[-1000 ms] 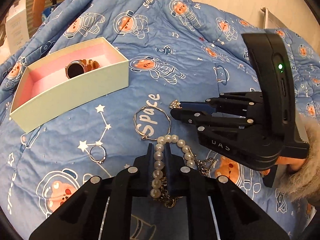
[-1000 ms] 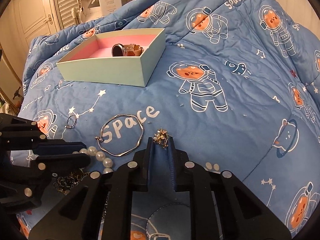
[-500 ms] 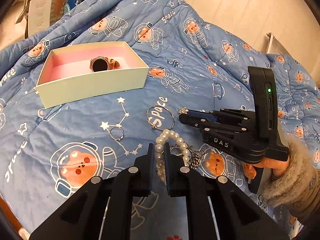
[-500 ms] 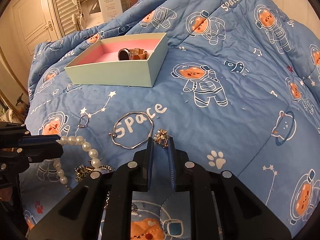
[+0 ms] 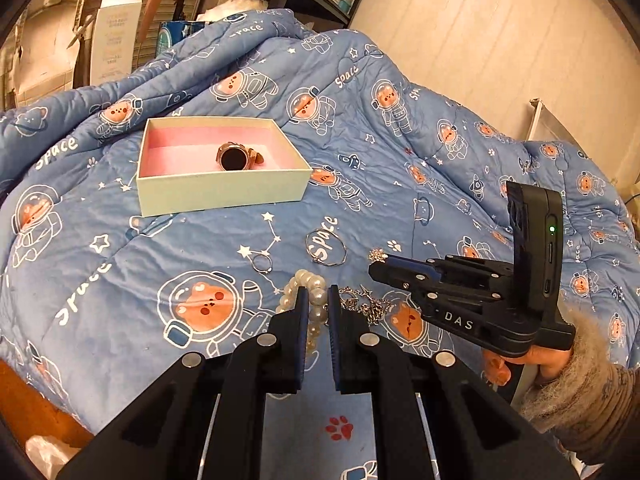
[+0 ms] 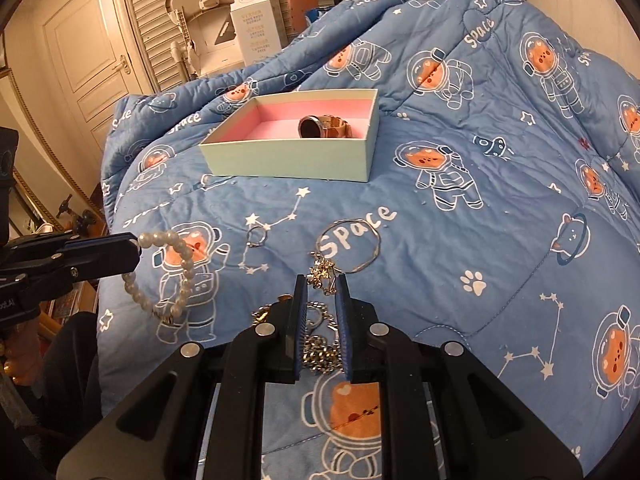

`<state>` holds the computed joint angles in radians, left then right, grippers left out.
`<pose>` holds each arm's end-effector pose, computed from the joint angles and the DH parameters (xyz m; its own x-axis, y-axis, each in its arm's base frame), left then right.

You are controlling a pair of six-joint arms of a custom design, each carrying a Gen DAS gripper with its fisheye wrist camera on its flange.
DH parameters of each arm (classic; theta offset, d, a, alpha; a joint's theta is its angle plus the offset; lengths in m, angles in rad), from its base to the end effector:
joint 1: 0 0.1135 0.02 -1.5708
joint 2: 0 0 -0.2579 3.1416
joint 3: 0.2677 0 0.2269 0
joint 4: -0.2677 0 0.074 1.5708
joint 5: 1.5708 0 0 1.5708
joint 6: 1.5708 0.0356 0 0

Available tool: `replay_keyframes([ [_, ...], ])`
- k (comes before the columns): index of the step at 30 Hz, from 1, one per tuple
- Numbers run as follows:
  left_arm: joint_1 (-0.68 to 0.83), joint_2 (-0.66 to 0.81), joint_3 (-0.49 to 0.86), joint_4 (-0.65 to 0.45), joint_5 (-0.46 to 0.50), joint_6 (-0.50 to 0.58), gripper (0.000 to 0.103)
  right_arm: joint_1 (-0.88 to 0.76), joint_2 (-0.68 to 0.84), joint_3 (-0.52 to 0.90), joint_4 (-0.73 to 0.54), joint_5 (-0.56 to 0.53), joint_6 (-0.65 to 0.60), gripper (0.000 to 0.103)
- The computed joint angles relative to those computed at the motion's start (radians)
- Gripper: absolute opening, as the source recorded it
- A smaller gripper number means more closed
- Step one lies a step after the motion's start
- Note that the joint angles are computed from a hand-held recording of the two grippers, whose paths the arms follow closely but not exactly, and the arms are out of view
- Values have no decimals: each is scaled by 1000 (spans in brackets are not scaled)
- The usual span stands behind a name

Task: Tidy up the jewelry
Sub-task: 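Carry bracelet and earring over the box and open the left tool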

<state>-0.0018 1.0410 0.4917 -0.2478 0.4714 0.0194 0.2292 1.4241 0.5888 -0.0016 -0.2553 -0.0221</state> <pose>0.1815 -0.0165 0.1974 -0.7090 0.0186 -0.7050 0.3328 0.8902 -0.3112 0.2378 0.0647 0.1661 -0.7145 -0.1886 -0.6738 -0.4004 0.8999 0.1727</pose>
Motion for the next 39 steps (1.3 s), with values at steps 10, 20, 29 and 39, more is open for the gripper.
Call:
replay_keyframes([
  [10,100,-83,67,-127,17,97,9,126,-81,49,-73,5,29,15],
  [20,93,71,211,-51,-17,125,9,158,35,252,-99,-18,5,15],
  [29,89,319,413,11,-59,146,9,110,285,559,-181,-18,5,15],
  [39,119,679,746,-62,-57,102,9,68,610,954,-406,17,0,15],
])
